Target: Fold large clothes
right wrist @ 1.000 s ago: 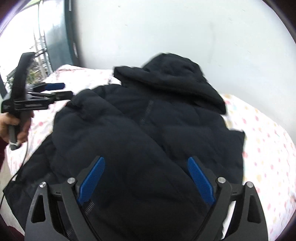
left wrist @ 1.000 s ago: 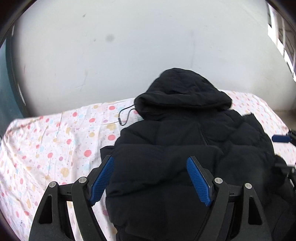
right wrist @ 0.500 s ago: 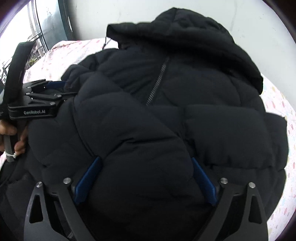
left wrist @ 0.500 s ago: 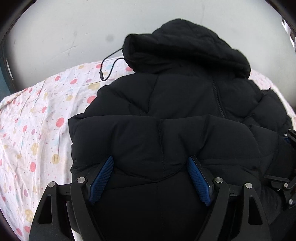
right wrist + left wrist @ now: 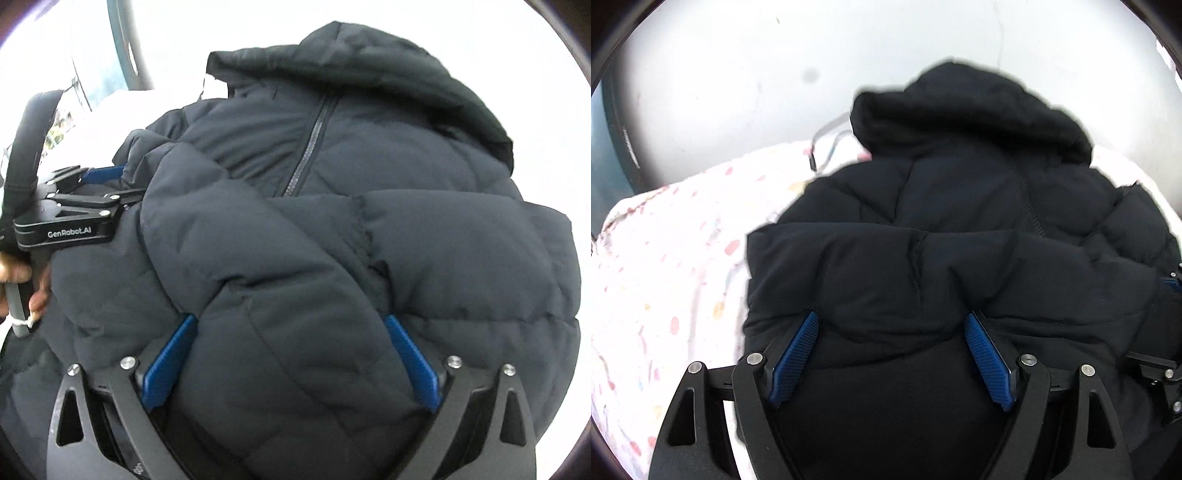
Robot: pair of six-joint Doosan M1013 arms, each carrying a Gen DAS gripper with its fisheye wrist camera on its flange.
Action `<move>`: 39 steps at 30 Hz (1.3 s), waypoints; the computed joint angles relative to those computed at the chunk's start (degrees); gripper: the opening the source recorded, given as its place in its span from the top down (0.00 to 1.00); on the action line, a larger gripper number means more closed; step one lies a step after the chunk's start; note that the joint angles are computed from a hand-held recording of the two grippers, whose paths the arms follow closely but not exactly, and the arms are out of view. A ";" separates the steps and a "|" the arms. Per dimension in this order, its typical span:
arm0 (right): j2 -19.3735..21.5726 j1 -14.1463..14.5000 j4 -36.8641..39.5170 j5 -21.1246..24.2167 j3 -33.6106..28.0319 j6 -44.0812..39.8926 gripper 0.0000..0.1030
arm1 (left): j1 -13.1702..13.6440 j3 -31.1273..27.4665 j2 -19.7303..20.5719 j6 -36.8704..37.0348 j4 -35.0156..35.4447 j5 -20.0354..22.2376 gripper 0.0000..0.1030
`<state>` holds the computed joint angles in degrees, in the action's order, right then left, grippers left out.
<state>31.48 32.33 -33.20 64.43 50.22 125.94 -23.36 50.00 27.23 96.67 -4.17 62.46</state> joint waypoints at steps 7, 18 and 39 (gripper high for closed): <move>-3.83 4.42 -8.57 -0.16 4.03 4.01 0.02 | -0.64 2.74 -4.06 0.94 -1.62 -1.32 0.20; -4.99 4.61 -7.59 0.63 8.24 6.75 0.02 | -2.53 4.97 -3.54 1.44 -0.08 0.22 0.19; -4.43 3.78 -6.34 0.26 9.03 5.14 0.02 | -1.99 6.28 -3.20 2.32 -2.85 -0.98 0.15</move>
<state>27.05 36.11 -39.54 64.69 59.25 131.08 -25.35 56.28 24.03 98.99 -7.02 61.48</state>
